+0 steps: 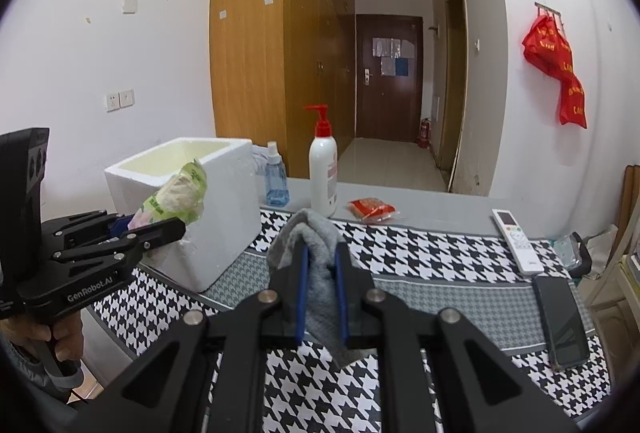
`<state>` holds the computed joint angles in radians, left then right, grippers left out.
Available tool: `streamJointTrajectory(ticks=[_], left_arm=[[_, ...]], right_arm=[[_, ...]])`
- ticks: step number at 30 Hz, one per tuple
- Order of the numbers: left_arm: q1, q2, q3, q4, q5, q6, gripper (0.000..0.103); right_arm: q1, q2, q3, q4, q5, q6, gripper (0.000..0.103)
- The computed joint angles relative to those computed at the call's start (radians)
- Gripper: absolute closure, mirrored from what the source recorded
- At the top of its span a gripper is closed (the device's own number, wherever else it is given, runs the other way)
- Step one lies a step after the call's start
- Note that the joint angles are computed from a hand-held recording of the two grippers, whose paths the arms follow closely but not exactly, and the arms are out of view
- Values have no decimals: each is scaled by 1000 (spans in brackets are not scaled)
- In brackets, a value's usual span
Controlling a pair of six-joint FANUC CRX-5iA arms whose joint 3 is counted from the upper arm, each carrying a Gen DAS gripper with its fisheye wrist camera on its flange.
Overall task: Organize soft objects
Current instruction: 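Lift and carry the wipes pack and grey sock toward the foam box with both grippers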
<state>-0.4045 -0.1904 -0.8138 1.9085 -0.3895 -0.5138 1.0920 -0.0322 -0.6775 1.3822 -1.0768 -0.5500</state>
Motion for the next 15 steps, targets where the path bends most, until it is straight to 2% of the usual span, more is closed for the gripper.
streamJointTrajectory(ticks=[15], left_arm=[[33,-1,34,-48,-28,32,79]], right_arm=[[-9,10,32,27,-34,21,87]])
